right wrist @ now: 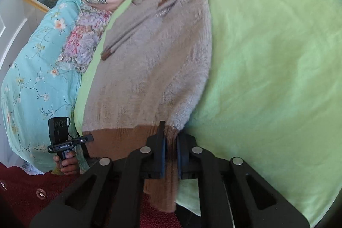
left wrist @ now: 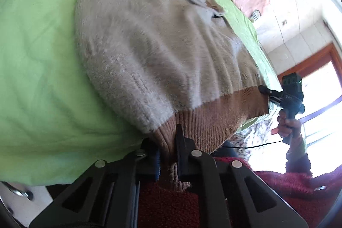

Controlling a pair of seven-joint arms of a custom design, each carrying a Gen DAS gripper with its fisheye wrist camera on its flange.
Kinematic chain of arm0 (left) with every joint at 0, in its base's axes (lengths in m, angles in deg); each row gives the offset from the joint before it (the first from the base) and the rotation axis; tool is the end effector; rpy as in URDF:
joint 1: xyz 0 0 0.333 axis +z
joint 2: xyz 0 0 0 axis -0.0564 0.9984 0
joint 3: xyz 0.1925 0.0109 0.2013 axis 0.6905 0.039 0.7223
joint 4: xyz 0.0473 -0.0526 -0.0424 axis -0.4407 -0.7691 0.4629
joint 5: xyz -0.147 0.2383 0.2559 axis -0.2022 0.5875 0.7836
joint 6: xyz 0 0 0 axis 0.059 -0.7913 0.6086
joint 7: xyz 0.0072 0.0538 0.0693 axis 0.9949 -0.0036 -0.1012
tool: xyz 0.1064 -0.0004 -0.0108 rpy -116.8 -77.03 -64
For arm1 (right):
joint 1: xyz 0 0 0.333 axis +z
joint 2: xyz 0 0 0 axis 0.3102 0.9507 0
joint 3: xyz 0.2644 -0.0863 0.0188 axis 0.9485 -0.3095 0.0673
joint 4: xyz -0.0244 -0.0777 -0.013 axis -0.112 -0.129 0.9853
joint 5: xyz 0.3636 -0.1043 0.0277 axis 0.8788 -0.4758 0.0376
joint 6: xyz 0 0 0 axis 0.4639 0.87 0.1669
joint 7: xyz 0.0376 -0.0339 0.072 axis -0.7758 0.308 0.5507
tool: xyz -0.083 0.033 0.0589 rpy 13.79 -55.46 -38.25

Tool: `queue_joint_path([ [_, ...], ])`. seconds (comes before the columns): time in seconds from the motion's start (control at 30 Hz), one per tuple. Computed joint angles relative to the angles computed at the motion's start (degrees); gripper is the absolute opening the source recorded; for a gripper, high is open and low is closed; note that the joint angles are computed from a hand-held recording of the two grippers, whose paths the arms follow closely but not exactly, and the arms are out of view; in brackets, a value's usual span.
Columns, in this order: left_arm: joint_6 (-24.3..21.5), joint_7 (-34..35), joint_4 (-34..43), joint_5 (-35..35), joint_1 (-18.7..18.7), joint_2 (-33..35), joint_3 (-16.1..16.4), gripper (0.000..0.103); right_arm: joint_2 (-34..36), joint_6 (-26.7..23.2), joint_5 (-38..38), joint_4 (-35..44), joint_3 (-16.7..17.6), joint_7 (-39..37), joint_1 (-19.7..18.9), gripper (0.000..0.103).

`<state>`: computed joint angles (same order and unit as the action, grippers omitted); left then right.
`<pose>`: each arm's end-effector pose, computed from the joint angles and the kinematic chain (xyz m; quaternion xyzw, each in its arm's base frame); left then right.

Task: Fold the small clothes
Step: 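Grasp the brown hem with the left gripper while the right gripper grasps the hem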

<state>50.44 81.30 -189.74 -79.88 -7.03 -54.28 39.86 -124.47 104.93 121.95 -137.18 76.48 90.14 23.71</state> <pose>0.5017 -0.0829 0.4534 0.5304 -0.7644 0.3497 0.1099 0.3998 0.0056 0.5124 -0.5317 0.7678 0.0062 0.3574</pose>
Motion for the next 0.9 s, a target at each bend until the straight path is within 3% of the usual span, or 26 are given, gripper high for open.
queue_joint_path([
  [0.13,0.2,5.7,-2.7,-2.0,-1.0,-5.2,1.2,0.008,-8.9,-2.9,-0.6,-4.5,0.2,1.8,-1.0,0.007],
  [0.23,-0.5,6.4,-1.9,-2.9,-1.6,-4.7,2.0,0.008,-13.2,-4.4,-1.3,-7.4,0.4,3.5,-2.1,0.007],
  [0.33,-0.3,5.5,-1.1,-2.9,-1.6,-4.5,1.7,0.008,-13.9,0.6,3.0,-9.7,-1.3,2.2,0.3,0.007],
  [0.47,-0.8,6.2,-0.9,-5.6,-1.4,-5.9,2.9,0.008,-13.8,9.1,10.8,-10.3,-4.6,-3.4,6.4,0.007],
  [0.67,3.4,8.3,6.5,-10.5,-1.4,-2.1,2.8,0.008,-6.7,15.0,15.8,-2.1,-7.2,-10.2,11.2,0.007],
  [0.83,7.3,8.5,19.2,-16.4,0.6,8.0,1.1,0.008,6.0,17.7,22.6,10.9,-11.6,-20.0,15.5,0.007],
  [0.9,9.9,6.1,25.7,-15.6,1.5,13.2,-0.7,0.008,11.2,16.9,25.2,15.9,-13.1,-22.9,15.7,0.007],
])
